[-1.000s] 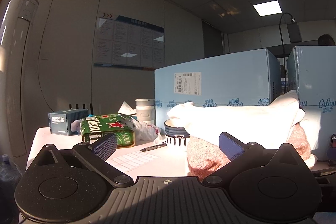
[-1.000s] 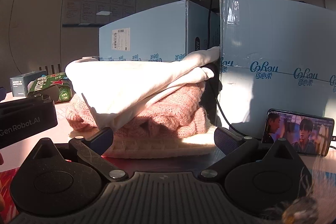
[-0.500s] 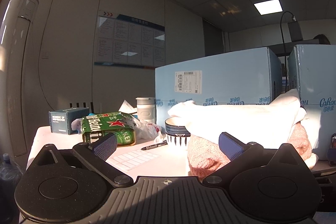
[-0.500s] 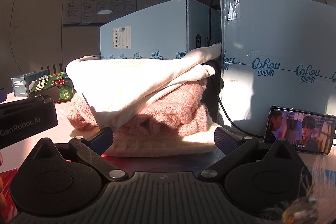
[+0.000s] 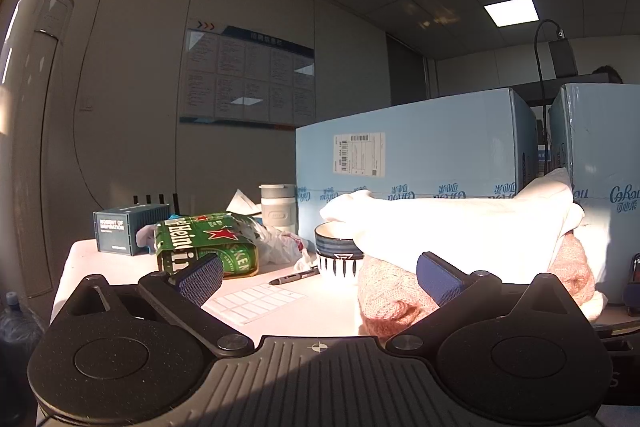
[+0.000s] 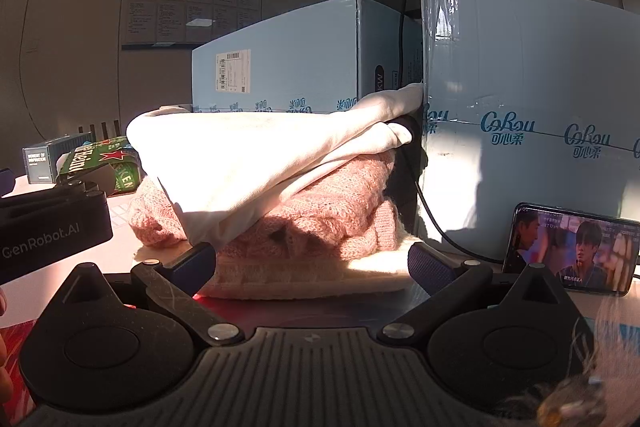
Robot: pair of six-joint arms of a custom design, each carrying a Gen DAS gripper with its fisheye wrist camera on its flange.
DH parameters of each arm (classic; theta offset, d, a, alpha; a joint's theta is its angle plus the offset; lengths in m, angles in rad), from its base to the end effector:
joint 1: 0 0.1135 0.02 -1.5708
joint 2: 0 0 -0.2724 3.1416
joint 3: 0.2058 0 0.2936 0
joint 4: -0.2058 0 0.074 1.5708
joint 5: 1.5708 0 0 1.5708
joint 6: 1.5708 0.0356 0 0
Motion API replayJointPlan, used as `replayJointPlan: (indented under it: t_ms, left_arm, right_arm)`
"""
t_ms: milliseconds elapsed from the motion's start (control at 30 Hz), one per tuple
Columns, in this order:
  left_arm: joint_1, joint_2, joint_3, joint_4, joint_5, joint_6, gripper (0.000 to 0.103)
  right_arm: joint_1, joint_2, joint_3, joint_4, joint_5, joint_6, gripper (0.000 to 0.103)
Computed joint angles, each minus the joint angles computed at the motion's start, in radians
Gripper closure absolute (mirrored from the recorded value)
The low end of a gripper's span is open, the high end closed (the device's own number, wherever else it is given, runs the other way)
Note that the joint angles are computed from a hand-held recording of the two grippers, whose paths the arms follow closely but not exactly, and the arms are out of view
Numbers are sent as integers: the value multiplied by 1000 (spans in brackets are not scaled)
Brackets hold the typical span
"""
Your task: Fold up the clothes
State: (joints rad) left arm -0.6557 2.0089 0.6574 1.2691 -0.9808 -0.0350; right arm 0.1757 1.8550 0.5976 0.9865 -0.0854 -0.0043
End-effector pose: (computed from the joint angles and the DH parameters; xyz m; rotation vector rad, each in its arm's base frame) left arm 0.2956 -0.1900 0.0850 -0.2371 1.6063 0.2778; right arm 0.3417 0.0637 0.0908 -0.2254 1.8315 0.1985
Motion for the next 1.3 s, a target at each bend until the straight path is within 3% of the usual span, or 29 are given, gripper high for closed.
replayJointPlan:
  t_ms: [1300]
  left_arm:
    - [4, -6, 3, -19, 4, -8, 0]
  right_arm:
    - [-1, 1, 0, 1, -2, -3, 0]
